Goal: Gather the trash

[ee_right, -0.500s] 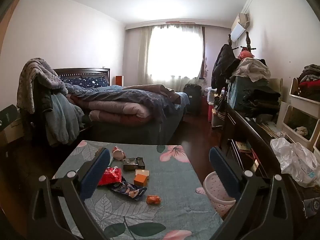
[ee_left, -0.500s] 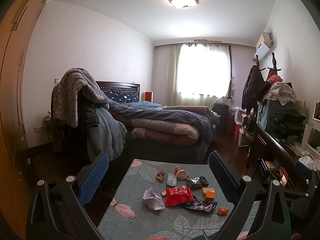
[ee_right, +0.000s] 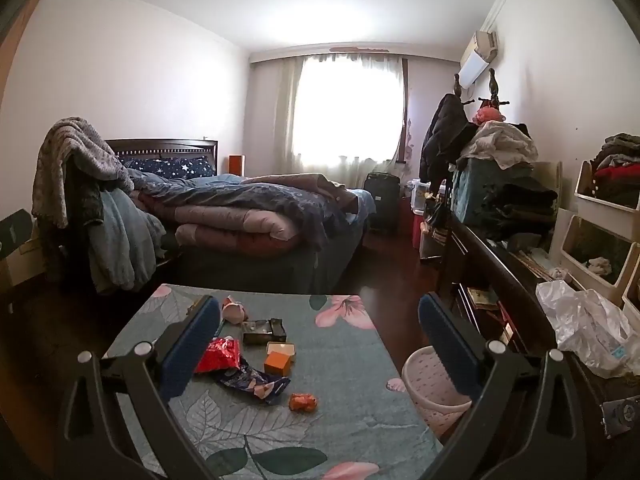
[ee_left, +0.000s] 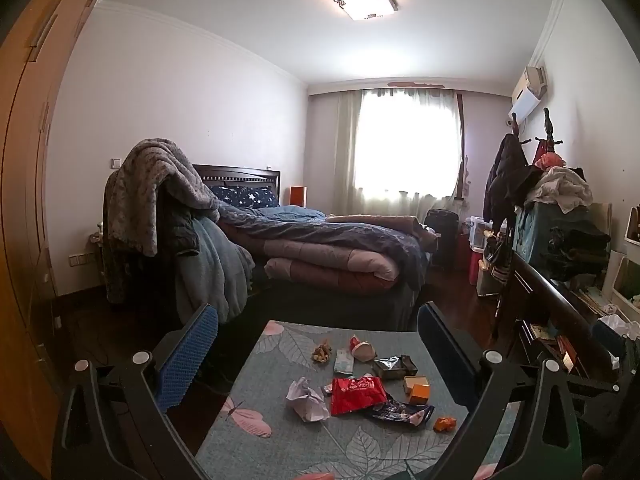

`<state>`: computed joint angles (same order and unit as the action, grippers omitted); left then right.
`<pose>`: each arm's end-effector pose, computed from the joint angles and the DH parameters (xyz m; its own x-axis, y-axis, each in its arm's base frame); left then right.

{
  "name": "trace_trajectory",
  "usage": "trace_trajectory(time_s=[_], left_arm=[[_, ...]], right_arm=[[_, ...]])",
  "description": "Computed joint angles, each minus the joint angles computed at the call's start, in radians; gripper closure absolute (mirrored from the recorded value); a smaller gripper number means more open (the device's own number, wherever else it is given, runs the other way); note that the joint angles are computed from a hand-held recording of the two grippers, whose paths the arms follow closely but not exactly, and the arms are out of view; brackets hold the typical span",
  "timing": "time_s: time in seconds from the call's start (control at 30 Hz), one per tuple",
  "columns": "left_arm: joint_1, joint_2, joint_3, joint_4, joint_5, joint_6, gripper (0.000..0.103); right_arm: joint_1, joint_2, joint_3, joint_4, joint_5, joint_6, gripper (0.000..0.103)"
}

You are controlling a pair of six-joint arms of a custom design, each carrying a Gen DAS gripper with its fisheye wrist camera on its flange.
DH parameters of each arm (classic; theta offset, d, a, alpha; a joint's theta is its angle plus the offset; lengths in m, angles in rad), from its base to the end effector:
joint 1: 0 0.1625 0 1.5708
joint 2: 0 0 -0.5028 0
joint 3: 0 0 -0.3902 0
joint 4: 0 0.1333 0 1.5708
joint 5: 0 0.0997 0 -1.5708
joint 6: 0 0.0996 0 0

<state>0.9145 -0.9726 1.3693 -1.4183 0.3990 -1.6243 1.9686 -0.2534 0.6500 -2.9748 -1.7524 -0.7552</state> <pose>-0.2783 -0.7302 0.4082 -0.5519 -0.6825 -0.4792 0.5726 0.1077 -0.8127 0.4870 -0.8613 0.1698 -0.5615 -0.5124 0.6497 -0.8127 0.1938 -0.5495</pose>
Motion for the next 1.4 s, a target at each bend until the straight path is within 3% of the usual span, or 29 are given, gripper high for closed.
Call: trace_trajectory(time_s=[0.4,1.4], left_arm=[[-0.009,-0.011,0.006,-0.023,-0.005,0.033,0.004],[-0.007,-0.006,0.009,-0.035,-0.006,0.037,0.004]], right_arm=[[0.006,-0.028,0.037,-0.051,0.013,0.0,0.003],[0.004,-0.034,0.042,-0.046,0.012,-0.001,0.003]])
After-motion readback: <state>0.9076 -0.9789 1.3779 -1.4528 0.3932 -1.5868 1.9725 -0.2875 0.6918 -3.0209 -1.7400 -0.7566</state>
